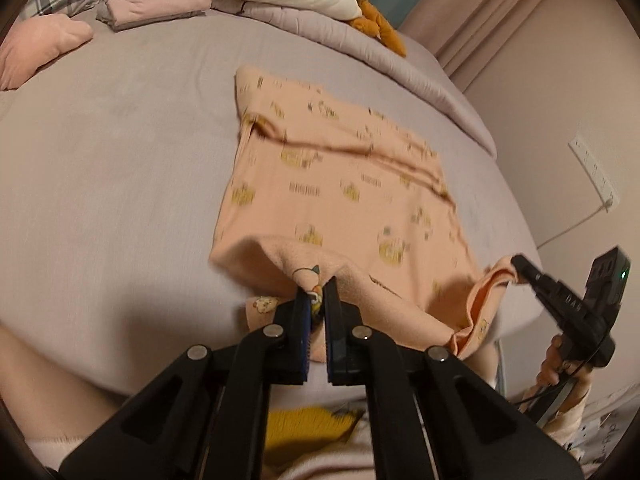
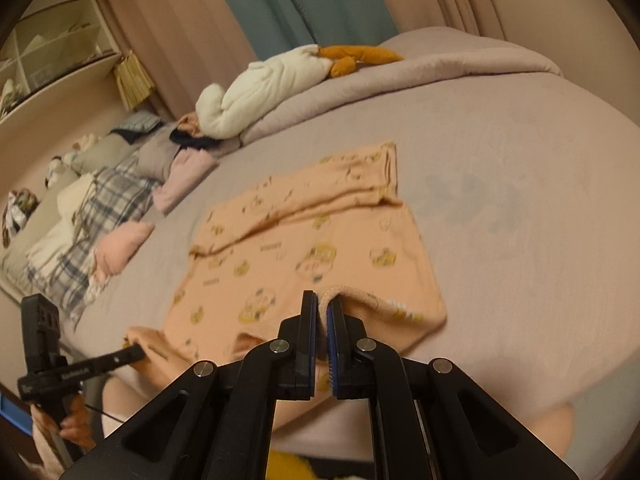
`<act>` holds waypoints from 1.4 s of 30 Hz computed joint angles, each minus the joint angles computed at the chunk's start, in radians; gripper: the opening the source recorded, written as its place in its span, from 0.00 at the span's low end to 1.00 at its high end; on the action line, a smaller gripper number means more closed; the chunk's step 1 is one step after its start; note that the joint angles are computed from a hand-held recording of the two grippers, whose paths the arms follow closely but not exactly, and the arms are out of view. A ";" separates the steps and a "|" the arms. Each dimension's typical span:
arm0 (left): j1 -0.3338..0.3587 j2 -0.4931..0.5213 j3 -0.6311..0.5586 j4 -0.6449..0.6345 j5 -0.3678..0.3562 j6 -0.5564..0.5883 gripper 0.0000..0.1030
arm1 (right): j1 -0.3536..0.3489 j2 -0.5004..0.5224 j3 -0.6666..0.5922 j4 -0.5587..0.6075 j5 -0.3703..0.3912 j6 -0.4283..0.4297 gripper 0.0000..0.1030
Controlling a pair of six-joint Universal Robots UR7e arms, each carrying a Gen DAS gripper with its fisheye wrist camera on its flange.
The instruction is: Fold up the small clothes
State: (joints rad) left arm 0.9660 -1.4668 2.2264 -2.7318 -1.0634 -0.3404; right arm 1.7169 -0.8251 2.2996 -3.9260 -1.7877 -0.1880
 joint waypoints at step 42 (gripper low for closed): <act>0.185 0.268 -0.380 0.250 -0.254 -0.027 0.06 | -0.040 0.056 -0.299 0.310 -0.199 0.179 0.06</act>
State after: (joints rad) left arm 1.1515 -1.1989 1.8463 -2.4813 -1.3179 -0.3677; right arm 1.6765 -0.7692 2.0006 -3.6156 -1.9865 -0.0089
